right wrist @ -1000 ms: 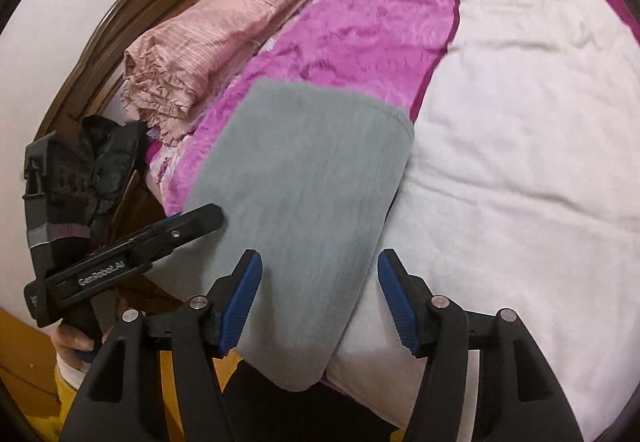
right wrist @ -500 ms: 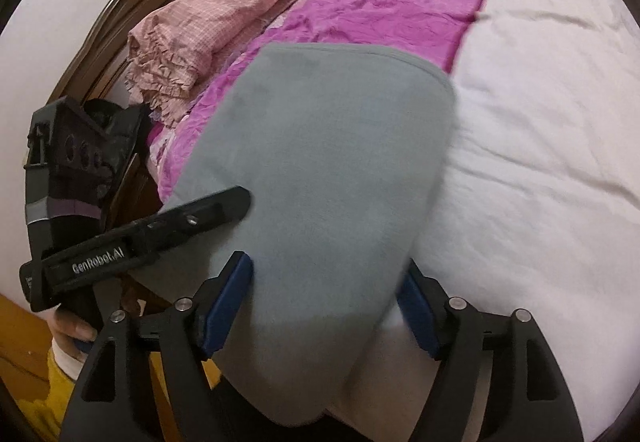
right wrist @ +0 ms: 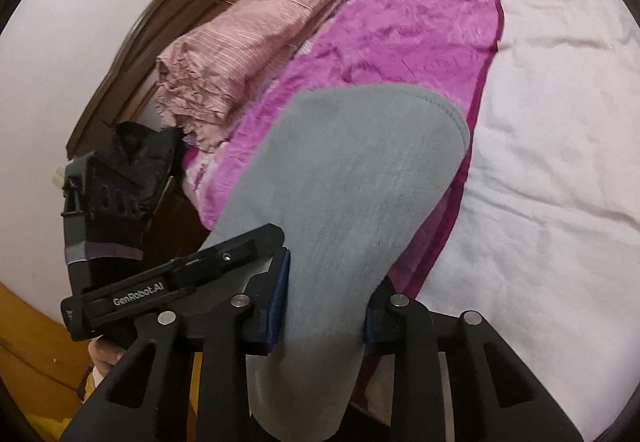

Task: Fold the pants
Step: 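Grasp the folded bundle with both tools and carry it across the bed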

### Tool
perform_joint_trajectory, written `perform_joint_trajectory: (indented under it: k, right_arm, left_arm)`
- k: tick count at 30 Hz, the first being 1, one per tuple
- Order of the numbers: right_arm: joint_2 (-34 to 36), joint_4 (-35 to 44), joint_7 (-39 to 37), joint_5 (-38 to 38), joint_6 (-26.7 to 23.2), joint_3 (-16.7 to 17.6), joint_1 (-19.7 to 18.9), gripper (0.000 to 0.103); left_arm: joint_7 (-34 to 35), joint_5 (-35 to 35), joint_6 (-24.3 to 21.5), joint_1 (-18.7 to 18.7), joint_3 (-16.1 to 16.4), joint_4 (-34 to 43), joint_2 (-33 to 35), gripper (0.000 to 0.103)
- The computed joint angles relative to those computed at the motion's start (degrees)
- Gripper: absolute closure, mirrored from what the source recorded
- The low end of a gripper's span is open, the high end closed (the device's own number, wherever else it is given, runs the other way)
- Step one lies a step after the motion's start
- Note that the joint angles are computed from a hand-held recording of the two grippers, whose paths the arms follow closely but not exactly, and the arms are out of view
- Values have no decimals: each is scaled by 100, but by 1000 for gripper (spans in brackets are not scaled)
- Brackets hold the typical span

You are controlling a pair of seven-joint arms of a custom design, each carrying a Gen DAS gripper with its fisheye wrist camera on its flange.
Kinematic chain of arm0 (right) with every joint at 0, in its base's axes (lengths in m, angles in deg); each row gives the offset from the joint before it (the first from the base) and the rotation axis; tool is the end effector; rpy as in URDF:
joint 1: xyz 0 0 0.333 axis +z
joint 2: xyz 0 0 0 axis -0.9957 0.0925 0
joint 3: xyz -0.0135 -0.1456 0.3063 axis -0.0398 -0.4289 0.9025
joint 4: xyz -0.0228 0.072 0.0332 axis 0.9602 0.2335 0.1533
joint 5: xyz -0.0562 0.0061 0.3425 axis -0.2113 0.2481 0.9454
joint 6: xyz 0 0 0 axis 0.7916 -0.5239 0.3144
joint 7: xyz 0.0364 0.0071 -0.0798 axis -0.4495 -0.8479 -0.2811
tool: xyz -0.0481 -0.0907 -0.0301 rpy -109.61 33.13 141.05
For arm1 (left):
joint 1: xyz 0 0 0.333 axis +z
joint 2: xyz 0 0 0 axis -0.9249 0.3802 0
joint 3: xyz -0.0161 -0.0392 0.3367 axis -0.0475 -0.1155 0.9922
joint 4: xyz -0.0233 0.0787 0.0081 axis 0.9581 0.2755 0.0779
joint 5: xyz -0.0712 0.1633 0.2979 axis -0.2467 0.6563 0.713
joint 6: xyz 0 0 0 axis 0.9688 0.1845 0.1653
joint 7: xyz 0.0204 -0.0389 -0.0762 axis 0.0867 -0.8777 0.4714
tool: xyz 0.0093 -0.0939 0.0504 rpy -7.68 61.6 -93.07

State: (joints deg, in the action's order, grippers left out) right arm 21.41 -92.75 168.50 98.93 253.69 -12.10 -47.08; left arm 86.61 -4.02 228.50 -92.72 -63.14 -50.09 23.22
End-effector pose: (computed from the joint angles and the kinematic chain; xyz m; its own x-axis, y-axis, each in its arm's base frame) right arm 0.3892 0.2975 0.5112 0.0439 -0.7676 -0.6394 -0.7814 0.3724 -0.5007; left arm 0.4462 -0.4624 0.5439 -0.4121 -0.7868 0.4595 -0.8653 0.1800 -0.4678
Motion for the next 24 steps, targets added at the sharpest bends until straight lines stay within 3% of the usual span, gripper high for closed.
perform_joint_trajectory:
  k: [6,10,14,19,24]
  right_arm:
    - [-466,-394,433,-449,72,160,-97,81]
    - [-1016,-784,1223,-1330,-72,955,-1077,81]
    - [-1583,-1082,1585,-1801,-332,1097,-1461,81]
    - [-2253,-1545,1723,-2038,-440,590,-1239,81]
    - [-2827,-1880,1866,-2499,-819,349,-1531,81]
  left_arm:
    - [-31,-211,291,-55,-88,-362,-370,61]
    - [-239,-32,357,-262,-59,-277,-408,61]
    - [-361,108,322,-440,-113,66,-233,61]
    - [-515,495,125,-766,-147,801,237,61]
    - [-691,983,-415,-1253,-80,2093,1069,62]
